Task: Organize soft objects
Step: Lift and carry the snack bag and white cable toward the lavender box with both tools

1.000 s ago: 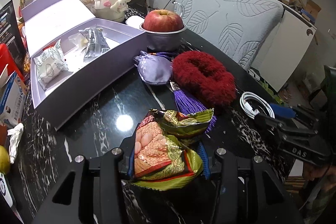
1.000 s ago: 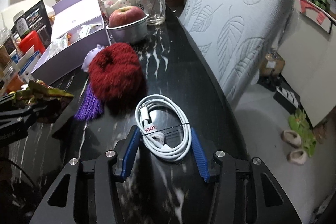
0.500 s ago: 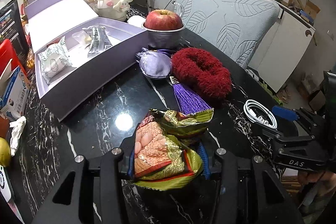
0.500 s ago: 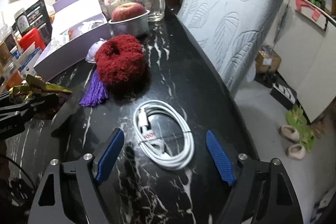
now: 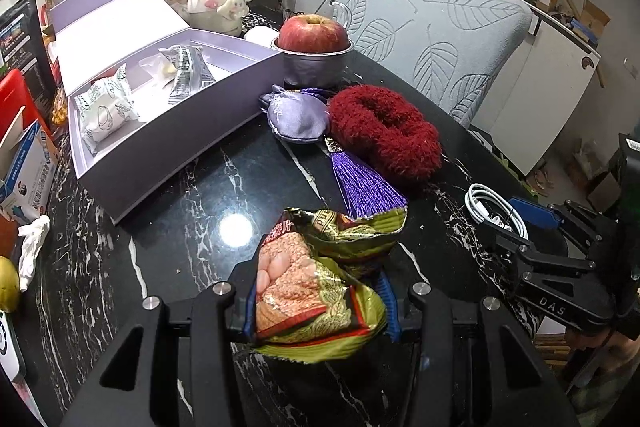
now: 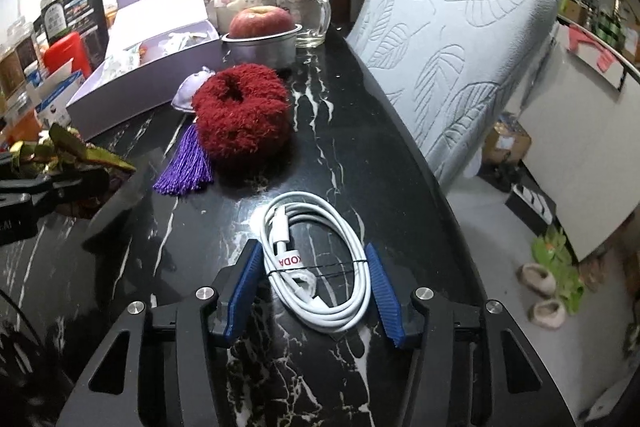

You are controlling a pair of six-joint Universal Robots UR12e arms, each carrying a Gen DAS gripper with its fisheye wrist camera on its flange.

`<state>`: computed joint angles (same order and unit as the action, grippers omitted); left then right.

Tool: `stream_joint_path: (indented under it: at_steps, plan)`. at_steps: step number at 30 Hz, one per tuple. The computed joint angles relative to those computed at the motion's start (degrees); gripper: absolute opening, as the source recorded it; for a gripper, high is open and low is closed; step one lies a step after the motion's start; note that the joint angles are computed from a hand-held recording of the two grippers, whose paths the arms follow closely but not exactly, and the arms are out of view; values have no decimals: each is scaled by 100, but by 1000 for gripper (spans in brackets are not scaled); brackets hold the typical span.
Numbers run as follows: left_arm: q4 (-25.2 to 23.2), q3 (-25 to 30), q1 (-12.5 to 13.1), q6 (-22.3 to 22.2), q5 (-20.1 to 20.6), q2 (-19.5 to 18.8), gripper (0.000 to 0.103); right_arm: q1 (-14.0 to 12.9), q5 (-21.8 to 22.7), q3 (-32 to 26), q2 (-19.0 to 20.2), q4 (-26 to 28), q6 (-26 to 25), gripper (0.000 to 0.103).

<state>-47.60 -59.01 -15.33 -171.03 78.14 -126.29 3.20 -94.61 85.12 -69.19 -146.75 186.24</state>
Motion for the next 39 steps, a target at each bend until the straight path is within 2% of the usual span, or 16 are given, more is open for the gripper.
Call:
stream_joint_path:
  at_steps: [8,22,39]
  plan:
    - [91,-167,6,-72,3,104,46,-25,136,115,-107,-54,190,53]
    - [404,-589,56,-85,6,371,46,107,267,208,-223,-274,106,53]
    - [742,-1281,314,-457,183,838,46,371,1111,-48,-54,-322,-325,53]
